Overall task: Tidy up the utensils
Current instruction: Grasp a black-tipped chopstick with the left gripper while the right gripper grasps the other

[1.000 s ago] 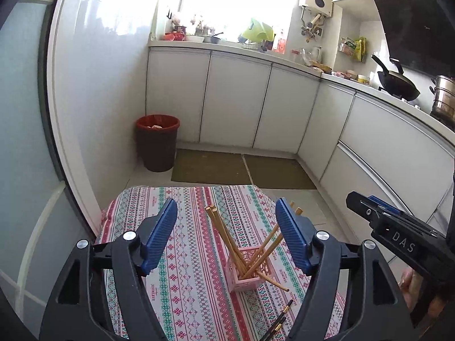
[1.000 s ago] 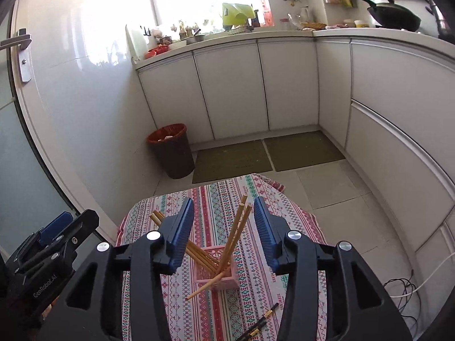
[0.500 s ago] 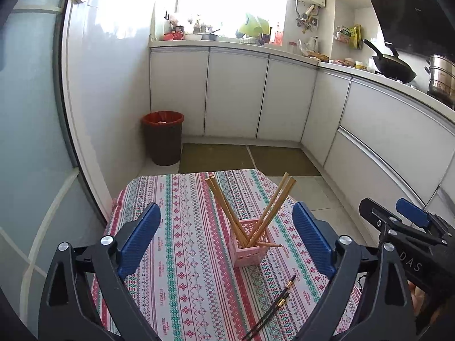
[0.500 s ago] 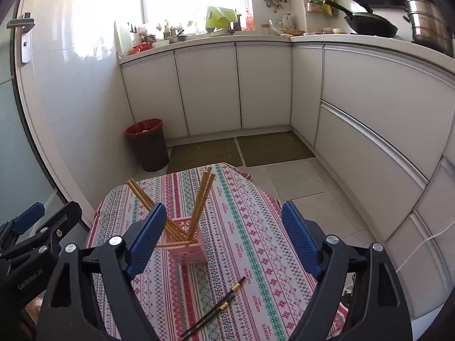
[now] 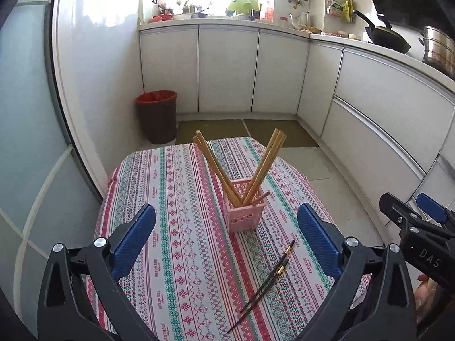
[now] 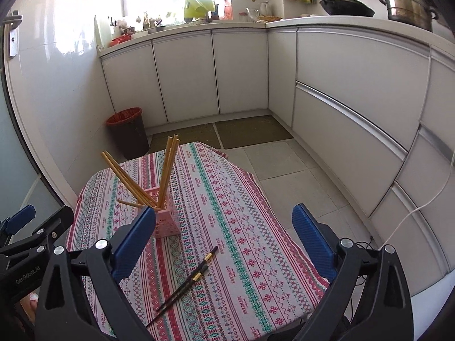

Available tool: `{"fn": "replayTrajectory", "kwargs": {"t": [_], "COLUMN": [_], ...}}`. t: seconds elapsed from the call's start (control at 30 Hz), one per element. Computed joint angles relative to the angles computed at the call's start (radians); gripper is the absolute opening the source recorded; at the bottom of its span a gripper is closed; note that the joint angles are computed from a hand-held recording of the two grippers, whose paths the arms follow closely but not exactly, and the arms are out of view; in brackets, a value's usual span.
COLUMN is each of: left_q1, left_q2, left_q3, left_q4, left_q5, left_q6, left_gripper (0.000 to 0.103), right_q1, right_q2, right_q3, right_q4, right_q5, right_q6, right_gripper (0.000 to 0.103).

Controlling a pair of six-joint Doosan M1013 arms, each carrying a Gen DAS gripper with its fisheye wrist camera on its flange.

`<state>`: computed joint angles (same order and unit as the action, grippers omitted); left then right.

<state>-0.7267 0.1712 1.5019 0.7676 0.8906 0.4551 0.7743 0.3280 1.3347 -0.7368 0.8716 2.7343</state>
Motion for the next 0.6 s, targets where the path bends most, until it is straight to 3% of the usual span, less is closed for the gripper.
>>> {"fn": "replayTrajectory", "kwargs": {"t": [0.23,0.4,0.6], "left_q1": [0.050,0.058,0.056], "left_q2": [0.101,0.199,0.270], "left_q3": [-0.062,-0.114,-0.181], "left_q4": [-0.366,-0.493,-0.587], "left_q5": [0.059,0.148,0.145], "left_q6": [0.355,0.523,0.624], "left_gripper": [0.096,0.096,0.093], "right_q1": [-0.034,-0.068,-0.095], "right_q2": [-0.020,-0.030,-0.029], "right_q3": [0.084,0.137,0.161], "right_q4": [0.142,0.252,0.314], "right_q5": [0.036,0.029,0.022], "right_q6": [-0.008,-0.009,-0.033], "right_gripper": [0.095,0.095,0.095]}}
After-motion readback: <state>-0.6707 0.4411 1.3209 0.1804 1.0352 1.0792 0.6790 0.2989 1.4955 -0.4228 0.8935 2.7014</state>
